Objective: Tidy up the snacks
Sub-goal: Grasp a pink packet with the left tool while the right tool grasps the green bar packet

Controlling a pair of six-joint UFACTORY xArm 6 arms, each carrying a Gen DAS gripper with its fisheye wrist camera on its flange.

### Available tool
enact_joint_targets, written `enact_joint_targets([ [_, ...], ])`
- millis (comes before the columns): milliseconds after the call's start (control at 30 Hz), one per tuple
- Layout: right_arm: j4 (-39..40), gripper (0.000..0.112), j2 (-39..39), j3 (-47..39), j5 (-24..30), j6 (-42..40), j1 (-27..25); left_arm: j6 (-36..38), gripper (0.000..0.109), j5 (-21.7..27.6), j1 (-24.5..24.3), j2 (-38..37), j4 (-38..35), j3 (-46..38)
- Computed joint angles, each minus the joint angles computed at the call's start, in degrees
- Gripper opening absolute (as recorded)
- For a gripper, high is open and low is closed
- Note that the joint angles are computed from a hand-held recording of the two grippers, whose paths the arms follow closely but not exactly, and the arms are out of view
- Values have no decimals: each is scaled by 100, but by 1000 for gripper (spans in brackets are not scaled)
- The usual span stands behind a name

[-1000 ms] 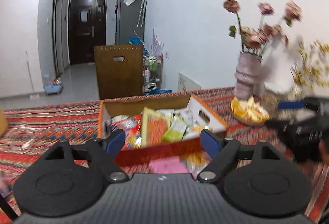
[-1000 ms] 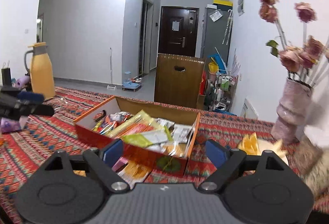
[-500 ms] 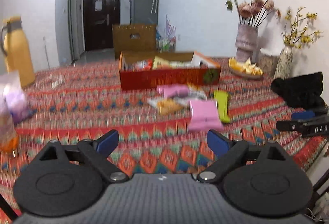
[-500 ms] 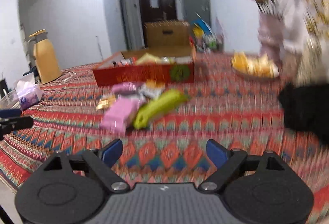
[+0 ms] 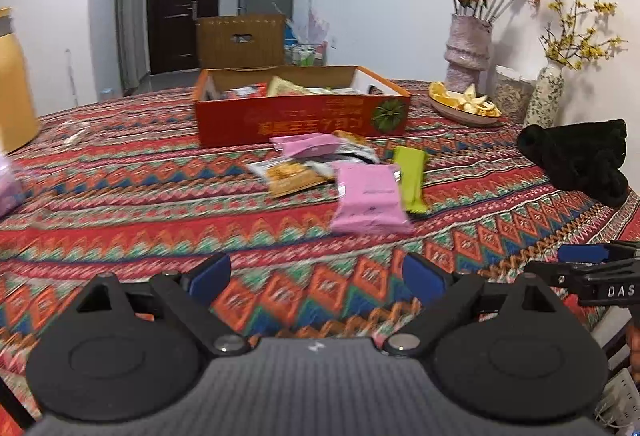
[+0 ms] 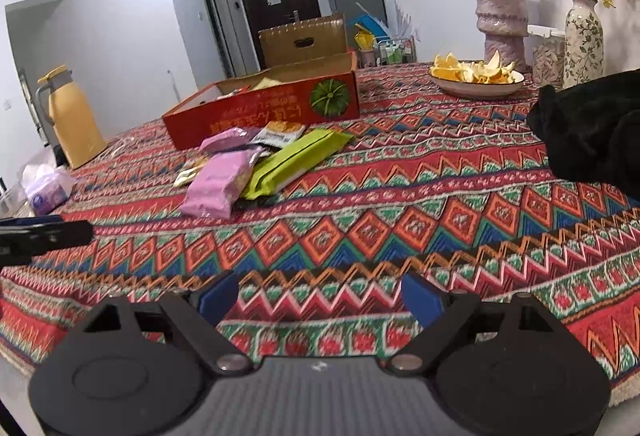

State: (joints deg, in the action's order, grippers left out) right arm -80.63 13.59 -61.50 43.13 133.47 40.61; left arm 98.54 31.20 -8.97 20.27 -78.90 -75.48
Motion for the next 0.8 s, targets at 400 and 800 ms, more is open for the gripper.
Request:
enact_joint_targets([
  [400, -92, 88, 106, -118, -222, -48, -521, -1121, 88, -55, -829, 1949, 563, -2315],
  [800, -91, 88, 1527, -2038, -1597, -938, -1538, -1583, 62, 631, -154, 1841, 698, -2276],
])
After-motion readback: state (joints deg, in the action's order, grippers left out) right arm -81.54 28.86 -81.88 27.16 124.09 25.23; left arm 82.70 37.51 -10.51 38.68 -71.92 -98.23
